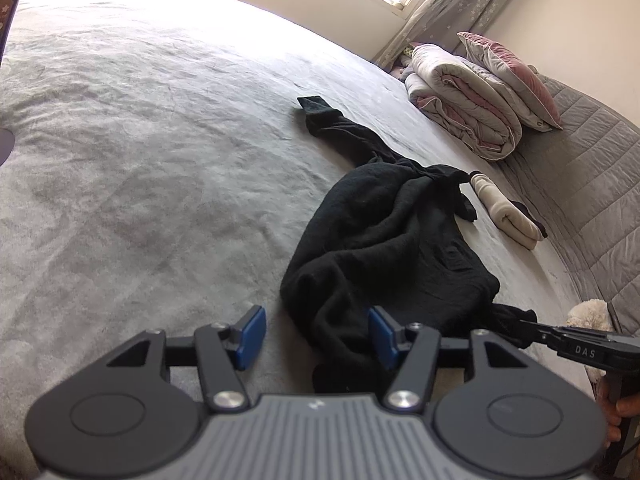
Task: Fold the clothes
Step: 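Grasp the garment hem with the right gripper and drag it to flatten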
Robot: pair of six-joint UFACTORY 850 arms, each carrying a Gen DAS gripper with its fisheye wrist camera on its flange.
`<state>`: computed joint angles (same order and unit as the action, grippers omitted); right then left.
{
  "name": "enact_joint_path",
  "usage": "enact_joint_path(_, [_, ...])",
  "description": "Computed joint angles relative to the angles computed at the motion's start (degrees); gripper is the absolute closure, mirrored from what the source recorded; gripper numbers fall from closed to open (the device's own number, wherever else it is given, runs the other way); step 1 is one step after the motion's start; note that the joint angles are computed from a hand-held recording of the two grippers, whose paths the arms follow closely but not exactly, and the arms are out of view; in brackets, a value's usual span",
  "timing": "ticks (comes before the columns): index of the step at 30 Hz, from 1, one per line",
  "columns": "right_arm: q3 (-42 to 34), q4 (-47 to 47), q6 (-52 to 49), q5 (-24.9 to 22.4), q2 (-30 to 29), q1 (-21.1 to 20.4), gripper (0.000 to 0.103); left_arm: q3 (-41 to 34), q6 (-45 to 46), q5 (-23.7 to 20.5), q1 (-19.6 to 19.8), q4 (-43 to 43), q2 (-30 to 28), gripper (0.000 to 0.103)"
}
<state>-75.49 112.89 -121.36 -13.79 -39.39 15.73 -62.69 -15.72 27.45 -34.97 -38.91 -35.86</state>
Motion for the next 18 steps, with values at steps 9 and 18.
enact_joint_path(9, [11.6, 11.0, -9.5, -5.4, 7.7, -2.0, 0.099, 1.0, -1.0, 0.7, -0.5, 1.3, 0.7, 0.045])
enact_joint_path(18, [15.5, 5.4, -3.5, -4.0, 8.5, -2.0, 0.099, 0.5, 1.1, -0.4, -0.7, -0.5, 0.5, 0.045])
